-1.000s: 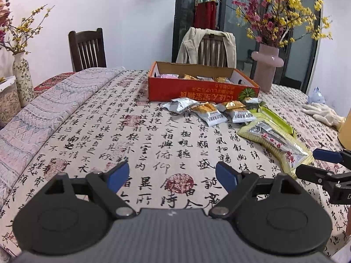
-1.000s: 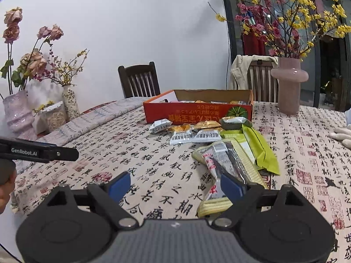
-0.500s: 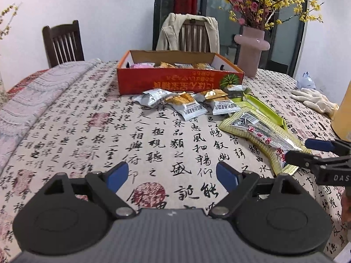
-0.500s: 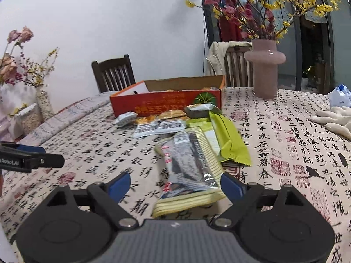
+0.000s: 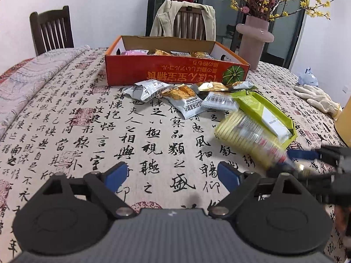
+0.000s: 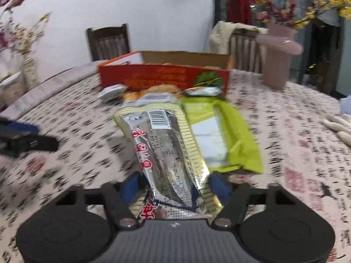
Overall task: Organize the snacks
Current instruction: 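Grasp a silver-and-yellow packet with the left tool while the right grasps a white packet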
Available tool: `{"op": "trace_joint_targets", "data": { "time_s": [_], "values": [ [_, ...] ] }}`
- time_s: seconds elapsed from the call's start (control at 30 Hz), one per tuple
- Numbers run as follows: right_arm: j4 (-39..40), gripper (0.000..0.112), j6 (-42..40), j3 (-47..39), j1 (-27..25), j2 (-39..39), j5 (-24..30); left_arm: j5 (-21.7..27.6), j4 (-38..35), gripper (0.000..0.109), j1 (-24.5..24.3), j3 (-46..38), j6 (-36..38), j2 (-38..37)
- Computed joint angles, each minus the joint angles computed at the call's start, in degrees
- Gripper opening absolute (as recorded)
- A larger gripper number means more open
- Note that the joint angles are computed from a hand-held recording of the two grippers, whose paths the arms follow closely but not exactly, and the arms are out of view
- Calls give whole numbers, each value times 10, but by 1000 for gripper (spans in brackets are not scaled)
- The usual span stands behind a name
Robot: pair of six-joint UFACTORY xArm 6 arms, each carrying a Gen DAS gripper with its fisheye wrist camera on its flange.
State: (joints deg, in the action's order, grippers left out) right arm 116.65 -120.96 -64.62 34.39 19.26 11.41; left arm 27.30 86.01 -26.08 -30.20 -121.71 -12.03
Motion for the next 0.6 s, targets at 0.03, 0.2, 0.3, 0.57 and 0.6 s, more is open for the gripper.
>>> {"op": "trace_joint_targets", "data": {
  "time_s": [0.03,0.2,0.3,0.57,0.6],
  "values": [
    [-25,66,24,11,5,-7,4,-4,10,91,3,0,-10,1],
    [-117,63,94,88,22,-69,100,-28,68,91,18,-5,-65,4],
    [-145,72,92,102,17,-86,162,-43,79,91,24,-7,-69,7],
    [-35,73,48,64,-24,-79,81,-220,211,91,78,-110,-178,109],
    [-16,73,42,50,-29,-70,57,-214,195,92,69,-126,-147,126]
  ]
}}
